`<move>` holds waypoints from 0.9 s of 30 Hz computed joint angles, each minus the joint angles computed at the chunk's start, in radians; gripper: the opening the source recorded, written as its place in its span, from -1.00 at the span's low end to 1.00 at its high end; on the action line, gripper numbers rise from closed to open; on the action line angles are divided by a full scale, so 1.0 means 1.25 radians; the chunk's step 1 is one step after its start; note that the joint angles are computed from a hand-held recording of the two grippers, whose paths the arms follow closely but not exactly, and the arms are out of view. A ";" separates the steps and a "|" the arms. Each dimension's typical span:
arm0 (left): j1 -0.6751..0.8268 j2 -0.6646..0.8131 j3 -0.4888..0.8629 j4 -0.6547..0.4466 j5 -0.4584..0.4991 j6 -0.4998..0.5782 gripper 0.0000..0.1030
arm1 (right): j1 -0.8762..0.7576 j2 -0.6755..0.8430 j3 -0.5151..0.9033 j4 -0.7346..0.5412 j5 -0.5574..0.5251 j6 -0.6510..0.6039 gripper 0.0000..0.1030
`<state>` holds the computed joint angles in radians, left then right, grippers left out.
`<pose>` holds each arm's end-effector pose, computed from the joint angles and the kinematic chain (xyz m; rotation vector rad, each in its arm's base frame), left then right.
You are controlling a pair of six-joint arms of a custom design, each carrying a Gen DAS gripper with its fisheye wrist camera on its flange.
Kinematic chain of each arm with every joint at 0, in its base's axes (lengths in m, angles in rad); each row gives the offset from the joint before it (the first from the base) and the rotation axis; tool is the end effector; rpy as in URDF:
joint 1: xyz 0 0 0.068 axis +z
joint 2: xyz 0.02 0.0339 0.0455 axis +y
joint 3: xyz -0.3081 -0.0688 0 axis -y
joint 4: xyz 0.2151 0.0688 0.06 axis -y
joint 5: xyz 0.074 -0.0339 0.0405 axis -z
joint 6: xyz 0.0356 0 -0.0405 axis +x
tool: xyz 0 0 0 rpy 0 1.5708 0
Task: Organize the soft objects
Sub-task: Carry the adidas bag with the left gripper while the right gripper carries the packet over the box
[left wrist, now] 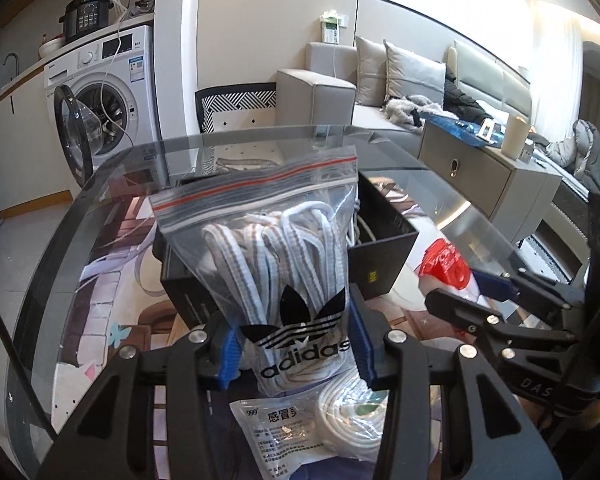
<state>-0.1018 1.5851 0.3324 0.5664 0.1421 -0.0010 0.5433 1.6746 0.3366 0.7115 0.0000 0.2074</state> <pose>0.2315 -0.0287 0.1668 0.1896 2.2498 -0.2153 0.2129 0.1286 0.1602 -0.3726 2.1977 0.4173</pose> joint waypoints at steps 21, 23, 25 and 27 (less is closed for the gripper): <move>0.131 -0.076 0.091 -0.110 0.163 0.028 -0.13 | 0.025 -0.068 -0.014 0.024 0.000 -0.004 -0.14; 0.137 -0.071 0.098 -0.106 0.160 0.025 -0.13 | 0.033 -0.076 -0.001 0.007 0.005 -0.008 -0.14; 0.147 -0.063 0.109 -0.107 0.170 0.026 -0.13 | 0.038 -0.082 0.020 -0.020 0.005 -0.009 -0.14; 0.151 -0.053 0.120 -0.109 0.175 0.024 -0.13 | 0.039 -0.082 0.042 -0.042 0.006 -0.011 -0.14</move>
